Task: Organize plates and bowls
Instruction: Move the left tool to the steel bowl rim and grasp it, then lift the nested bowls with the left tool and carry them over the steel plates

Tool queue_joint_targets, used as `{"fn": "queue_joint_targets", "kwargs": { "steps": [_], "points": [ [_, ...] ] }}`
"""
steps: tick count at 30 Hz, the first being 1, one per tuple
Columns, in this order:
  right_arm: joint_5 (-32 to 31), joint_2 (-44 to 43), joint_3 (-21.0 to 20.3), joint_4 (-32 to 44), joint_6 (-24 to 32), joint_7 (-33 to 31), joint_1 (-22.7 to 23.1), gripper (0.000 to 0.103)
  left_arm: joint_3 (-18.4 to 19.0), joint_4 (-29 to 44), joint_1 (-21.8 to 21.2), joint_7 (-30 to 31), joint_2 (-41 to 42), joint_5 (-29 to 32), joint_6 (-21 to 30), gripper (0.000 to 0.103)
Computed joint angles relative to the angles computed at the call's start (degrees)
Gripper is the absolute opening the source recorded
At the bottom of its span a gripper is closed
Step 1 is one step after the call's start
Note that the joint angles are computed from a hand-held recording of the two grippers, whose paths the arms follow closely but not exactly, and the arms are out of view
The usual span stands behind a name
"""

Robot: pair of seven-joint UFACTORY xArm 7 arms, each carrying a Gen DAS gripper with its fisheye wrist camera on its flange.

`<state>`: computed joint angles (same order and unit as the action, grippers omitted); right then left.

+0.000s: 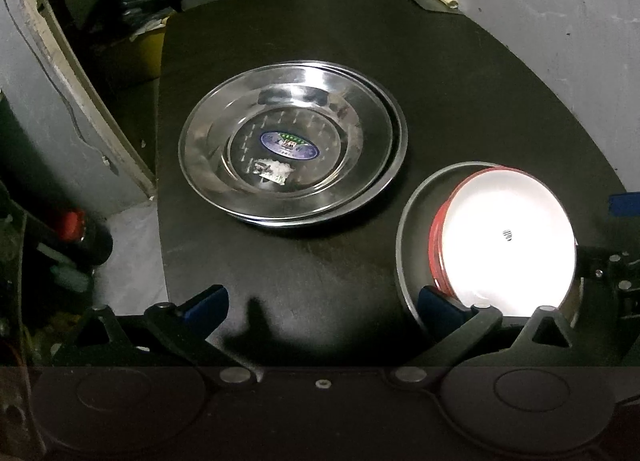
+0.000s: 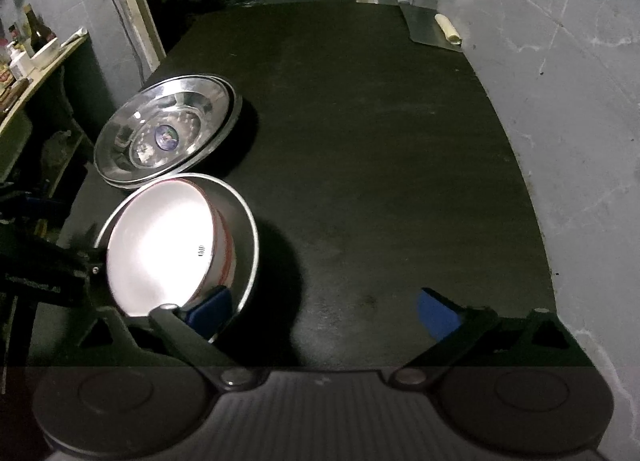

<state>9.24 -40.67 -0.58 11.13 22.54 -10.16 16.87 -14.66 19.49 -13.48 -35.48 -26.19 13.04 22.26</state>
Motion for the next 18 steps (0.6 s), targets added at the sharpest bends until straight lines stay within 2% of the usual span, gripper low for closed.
{"fn": "queue_joint_targets", "kwargs": {
  "steps": [3, 8, 9, 11, 12, 14, 18],
  "points": [
    [1.1, -0.9, -1.7, -0.2, 0.3, -1.9, 1.8, 0.084, 1.7, -0.2, -1.5, 1.6, -0.2, -2.0, -0.4, 0.093],
    [3.8, -2.2, -4.2, -0.2, 1.3, -5.7, 4.7, 0.059, 4.8, -1.3, -4.2, 5.8, -0.7, -7.0, -2.9, 0.071],
    [4.3, -2.4, -4.4, -0.2, 1.5, -6.4, 5.0, 0.057, 5.1, -1.4, -4.5, 6.4, -0.7, -7.8, -3.5, 0.069],
    [5.4, -2.5, -4.9, 0.0, 1.8, -7.8, 5.8, 0.047, 6.7, -2.0, -6.1, 8.3, -0.8, -10.5, -4.9, 0.056],
    [6.0, -2.6, -5.3, 0.0, 2.1, -8.5, 6.1, 0.045, 7.6, -2.1, -7.0, 9.5, -0.8, -12.0, -5.5, 0.053],
    [7.6, -2.6, -6.4, 0.3, 2.7, -10.4, 7.3, 0.033, 9.1, -2.3, -8.5, 11.8, -0.7, -14.6, -6.6, 0.041],
    [10.5, -2.6, -7.3, 0.8, 4.3, -13.5, 8.4, 0.021, 10.2, -2.5, -10.1, 14.8, -0.5, -18.3, -8.0, 0.026]
  ]
}}
